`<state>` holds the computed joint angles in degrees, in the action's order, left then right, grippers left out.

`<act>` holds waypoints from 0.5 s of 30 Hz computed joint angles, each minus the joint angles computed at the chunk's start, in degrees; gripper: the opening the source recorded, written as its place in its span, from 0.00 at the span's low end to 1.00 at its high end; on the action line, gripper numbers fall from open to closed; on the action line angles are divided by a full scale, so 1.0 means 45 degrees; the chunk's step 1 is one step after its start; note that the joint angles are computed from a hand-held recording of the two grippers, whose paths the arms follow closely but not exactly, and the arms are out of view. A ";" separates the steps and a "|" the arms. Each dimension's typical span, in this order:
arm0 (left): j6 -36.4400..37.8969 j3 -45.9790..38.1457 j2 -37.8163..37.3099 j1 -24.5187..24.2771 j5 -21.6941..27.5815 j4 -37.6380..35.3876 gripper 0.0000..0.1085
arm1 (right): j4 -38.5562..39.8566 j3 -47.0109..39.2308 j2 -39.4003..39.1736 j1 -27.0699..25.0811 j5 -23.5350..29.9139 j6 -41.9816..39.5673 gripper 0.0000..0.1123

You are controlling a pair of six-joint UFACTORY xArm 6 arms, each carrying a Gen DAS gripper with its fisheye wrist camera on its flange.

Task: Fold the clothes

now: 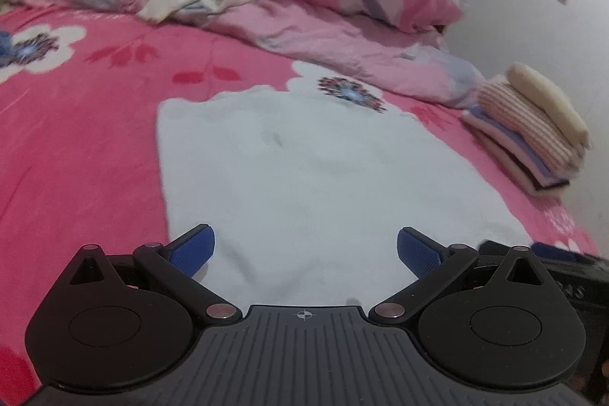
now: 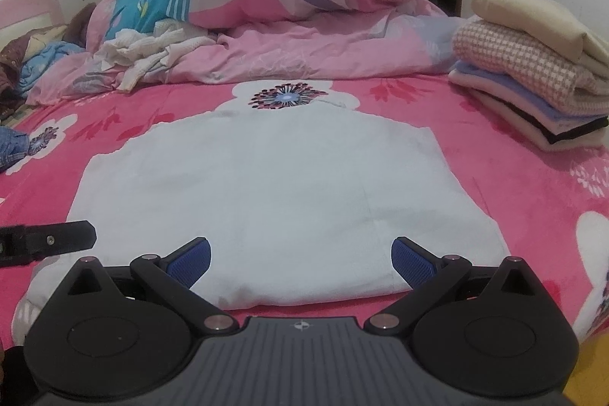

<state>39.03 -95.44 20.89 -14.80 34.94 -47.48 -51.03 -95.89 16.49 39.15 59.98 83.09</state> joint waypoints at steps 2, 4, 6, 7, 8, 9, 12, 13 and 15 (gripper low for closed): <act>0.0049 0.0090 -0.0075 -0.0058 -0.0063 0.0171 0.95 | 0.0122 0.0007 -0.0012 -0.0037 -0.0041 -0.0013 0.92; -0.0018 0.0180 -0.0155 -0.0131 -0.0237 0.0480 0.95 | 0.0117 0.0068 -0.0046 -0.0052 -0.0135 0.0097 0.92; 0.0159 0.0287 -0.0252 -0.0182 -0.0453 0.0458 0.95 | 0.0110 0.0171 -0.0109 -0.0078 -0.0256 0.0195 0.92; 0.0332 0.0379 -0.0319 -0.0217 -0.0660 0.0374 0.95 | 0.0113 0.0211 -0.0134 -0.0089 -0.0302 0.0231 0.92; 0.0492 0.0465 -0.0374 -0.0257 -0.0906 0.0318 0.95 | 0.0128 0.0245 -0.0154 -0.0098 -0.0329 0.0232 0.92; 0.0542 0.0515 -0.0408 -0.0290 -0.1087 0.0327 0.95 | 0.0144 0.0276 -0.0173 -0.0108 -0.0356 0.0231 0.92; 0.0470 0.0544 -0.0447 -0.0349 -0.1387 0.0462 0.95 | 0.0178 0.0309 -0.0189 -0.0120 -0.0405 0.0194 0.92; 0.0348 0.0441 -0.0397 -0.0332 -0.1261 0.0531 0.95 | 0.0171 0.0325 -0.0199 -0.0109 -0.0409 0.0184 0.92; 0.0120 0.0138 -0.0221 -0.0267 -0.0851 0.0696 0.95 | 0.0124 0.0378 -0.0225 -0.0099 -0.0468 0.0162 0.92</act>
